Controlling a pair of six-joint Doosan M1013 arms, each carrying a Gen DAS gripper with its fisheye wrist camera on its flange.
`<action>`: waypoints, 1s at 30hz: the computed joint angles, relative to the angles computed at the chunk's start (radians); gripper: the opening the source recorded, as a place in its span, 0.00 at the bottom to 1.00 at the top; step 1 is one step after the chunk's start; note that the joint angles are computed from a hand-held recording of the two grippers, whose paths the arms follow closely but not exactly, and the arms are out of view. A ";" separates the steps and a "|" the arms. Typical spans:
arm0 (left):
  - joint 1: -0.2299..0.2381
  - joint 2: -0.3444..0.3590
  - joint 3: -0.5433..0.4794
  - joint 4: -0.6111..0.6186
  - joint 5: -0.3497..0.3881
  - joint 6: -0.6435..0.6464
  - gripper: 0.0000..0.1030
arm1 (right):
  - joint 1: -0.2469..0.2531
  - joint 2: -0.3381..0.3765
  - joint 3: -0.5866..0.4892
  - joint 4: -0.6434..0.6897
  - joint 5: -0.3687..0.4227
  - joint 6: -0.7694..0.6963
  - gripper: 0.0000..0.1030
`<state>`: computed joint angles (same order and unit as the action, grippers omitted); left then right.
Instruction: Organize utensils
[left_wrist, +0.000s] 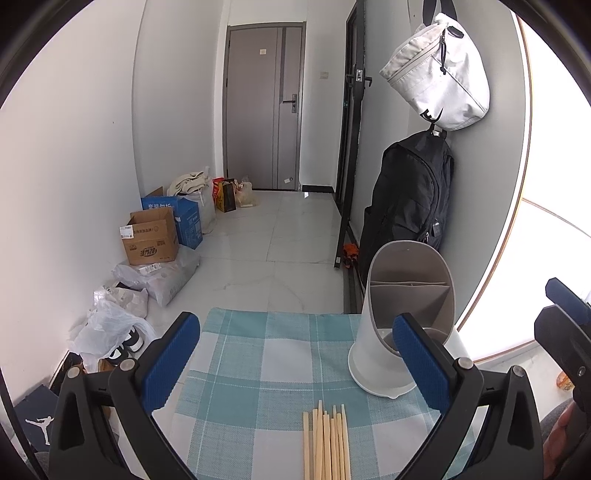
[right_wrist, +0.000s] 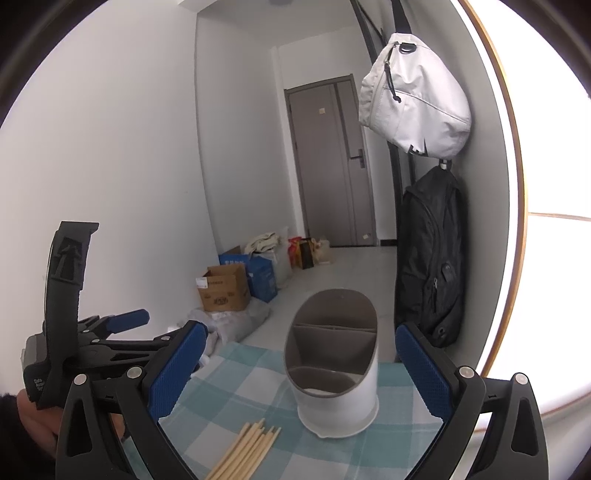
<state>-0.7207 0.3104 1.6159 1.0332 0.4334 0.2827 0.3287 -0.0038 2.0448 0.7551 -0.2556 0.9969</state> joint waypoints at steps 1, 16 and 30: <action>0.000 0.000 0.001 -0.001 -0.001 0.002 0.99 | -0.001 0.000 0.000 -0.007 0.000 0.007 1.00; 0.007 0.000 -0.001 -0.050 -0.004 0.032 0.99 | -0.003 0.002 0.002 -0.024 0.001 0.017 1.00; 0.007 0.002 -0.002 -0.051 -0.003 0.037 0.99 | -0.005 0.000 0.001 -0.018 0.006 0.012 1.00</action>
